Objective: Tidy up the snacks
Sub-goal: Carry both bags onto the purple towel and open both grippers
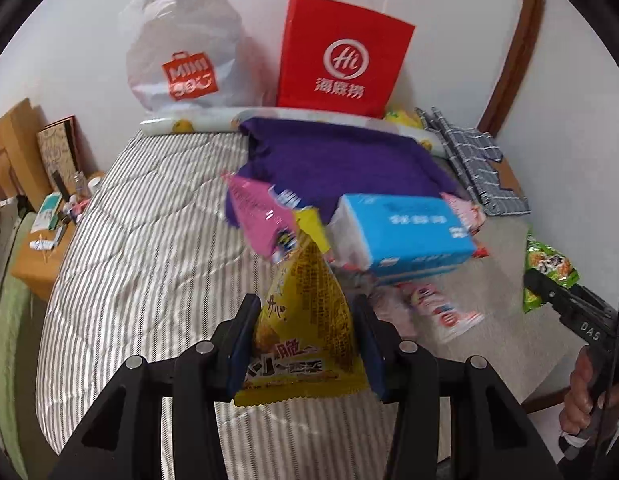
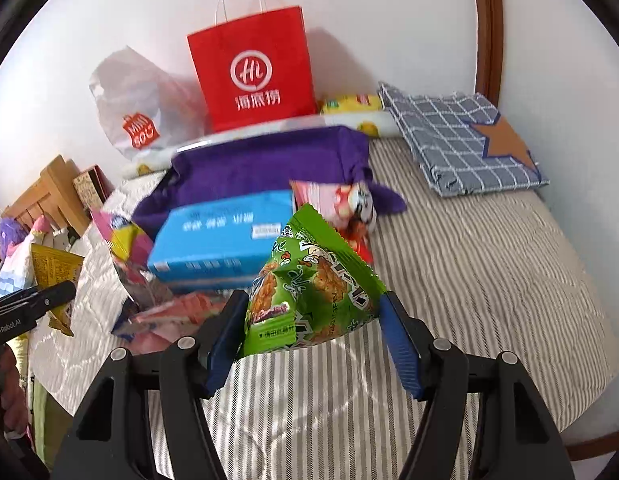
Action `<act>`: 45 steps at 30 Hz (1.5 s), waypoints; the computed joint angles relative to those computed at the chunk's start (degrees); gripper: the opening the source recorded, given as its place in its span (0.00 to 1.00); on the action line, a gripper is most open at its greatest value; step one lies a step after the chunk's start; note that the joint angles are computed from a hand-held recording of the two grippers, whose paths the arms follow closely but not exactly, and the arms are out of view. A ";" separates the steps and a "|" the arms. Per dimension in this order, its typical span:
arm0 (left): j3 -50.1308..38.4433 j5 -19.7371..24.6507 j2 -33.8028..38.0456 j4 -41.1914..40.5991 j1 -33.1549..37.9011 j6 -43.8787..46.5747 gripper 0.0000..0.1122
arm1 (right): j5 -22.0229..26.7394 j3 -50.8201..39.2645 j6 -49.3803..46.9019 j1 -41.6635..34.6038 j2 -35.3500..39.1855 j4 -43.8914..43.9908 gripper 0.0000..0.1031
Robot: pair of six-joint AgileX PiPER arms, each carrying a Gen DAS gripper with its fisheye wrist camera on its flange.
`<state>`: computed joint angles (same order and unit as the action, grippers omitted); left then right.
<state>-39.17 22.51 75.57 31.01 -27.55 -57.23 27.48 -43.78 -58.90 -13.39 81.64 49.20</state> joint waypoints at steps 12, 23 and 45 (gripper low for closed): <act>-13.70 2.51 6.55 -12.66 0.61 16.18 0.40 | 2.49 -9.12 9.01 4.14 2.03 -6.89 0.64; -30.57 6.13 17.62 -25.53 6.53 34.06 0.40 | 3.36 -26.45 19.00 8.18 12.94 -14.00 0.64; -70.76 21.35 44.87 -35.45 20.04 47.97 0.40 | 16.66 -81.72 37.45 13.63 49.96 -28.86 0.64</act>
<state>-109.93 43.85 120.44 -4.44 -7.51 -9.26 44.14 -125.50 -21.46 0.24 131.60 20.33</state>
